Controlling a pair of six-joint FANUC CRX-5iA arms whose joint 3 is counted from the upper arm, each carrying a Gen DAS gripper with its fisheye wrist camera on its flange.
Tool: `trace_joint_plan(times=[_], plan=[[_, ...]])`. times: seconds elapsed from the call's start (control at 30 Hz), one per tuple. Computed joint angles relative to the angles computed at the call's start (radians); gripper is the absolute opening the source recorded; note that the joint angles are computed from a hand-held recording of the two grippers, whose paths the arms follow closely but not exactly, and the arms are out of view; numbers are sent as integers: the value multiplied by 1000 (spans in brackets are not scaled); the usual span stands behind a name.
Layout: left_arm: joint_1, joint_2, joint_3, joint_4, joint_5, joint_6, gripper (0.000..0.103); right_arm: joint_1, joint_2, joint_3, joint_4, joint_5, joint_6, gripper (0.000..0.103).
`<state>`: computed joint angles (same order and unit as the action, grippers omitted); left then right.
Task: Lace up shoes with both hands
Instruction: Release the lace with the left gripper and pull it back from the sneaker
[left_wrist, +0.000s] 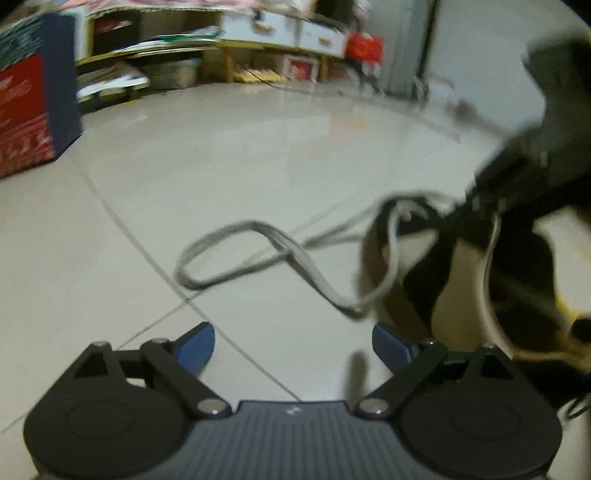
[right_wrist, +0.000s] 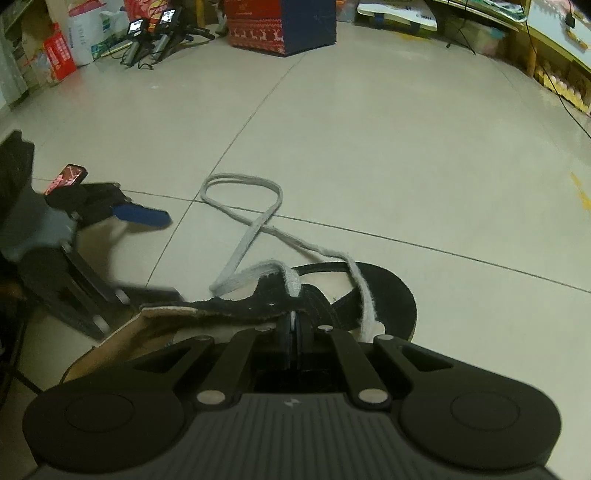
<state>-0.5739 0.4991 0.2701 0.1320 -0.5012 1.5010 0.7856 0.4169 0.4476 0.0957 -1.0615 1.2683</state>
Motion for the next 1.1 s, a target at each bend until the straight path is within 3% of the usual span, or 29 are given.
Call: trace_joint_plan(times=[0.1,0.27,1.1], plan=[[-9,0,3,-78,30,61,103,6,14,13,11,-11,-12,3],[-23,-5,27,-248,17,210,103,10,7,-3,17,1,-5,3],[-17,0,27,-236,22,196,103,-4,4,0,-11,3,10,3]])
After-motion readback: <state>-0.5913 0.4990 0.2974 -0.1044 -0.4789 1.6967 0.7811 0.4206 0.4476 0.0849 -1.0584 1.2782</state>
